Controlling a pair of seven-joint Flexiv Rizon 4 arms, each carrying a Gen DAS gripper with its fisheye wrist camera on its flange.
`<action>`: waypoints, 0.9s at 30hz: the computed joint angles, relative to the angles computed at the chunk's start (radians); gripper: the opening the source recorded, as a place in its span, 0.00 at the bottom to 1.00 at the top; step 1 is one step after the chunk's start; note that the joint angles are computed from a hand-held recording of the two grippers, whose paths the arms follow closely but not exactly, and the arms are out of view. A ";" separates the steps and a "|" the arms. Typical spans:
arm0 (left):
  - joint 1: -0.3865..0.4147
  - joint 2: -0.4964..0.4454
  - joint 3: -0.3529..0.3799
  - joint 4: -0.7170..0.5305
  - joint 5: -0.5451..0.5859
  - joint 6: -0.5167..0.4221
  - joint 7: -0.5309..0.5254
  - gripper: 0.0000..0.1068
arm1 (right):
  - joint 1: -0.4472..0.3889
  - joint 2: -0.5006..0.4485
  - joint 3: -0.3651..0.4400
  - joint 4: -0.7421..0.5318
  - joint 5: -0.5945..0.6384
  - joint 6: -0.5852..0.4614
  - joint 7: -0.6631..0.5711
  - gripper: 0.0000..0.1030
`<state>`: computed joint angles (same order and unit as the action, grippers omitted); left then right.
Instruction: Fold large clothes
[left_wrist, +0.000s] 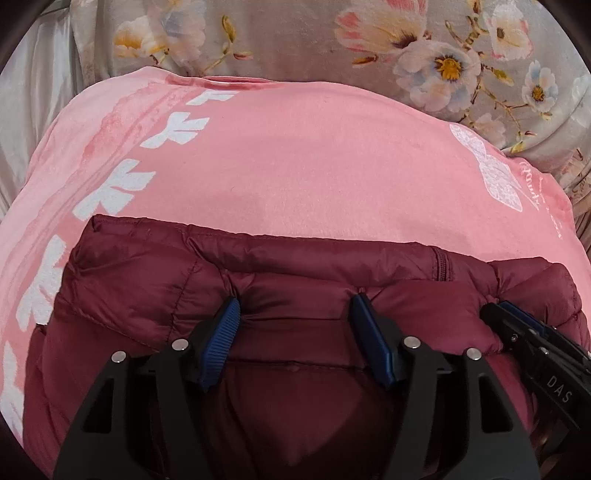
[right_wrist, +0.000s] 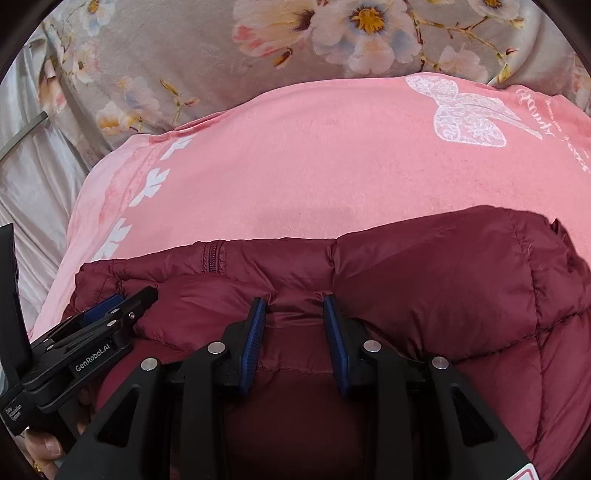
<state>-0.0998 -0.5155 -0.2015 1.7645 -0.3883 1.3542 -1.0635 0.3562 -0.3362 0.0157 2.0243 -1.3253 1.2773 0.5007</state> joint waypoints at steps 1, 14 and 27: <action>0.004 -0.003 -0.008 0.001 -0.005 0.004 0.004 0.60 | 0.000 -0.002 0.000 -0.001 -0.002 0.000 0.000 0.29; -0.036 -0.021 0.040 -0.021 0.063 0.008 -0.031 0.69 | 0.004 -0.011 -0.002 -0.008 -0.011 -0.011 0.001 0.31; -0.080 -0.030 0.099 -0.046 0.147 0.008 -0.099 0.72 | -0.003 -0.019 -0.001 -0.014 -0.050 -0.013 0.030 0.31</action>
<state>-0.1794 -0.5460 -0.1021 1.7182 -0.2411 1.3623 -1.1625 0.3528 -0.3551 0.0149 2.0101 -1.3749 1.2643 0.5309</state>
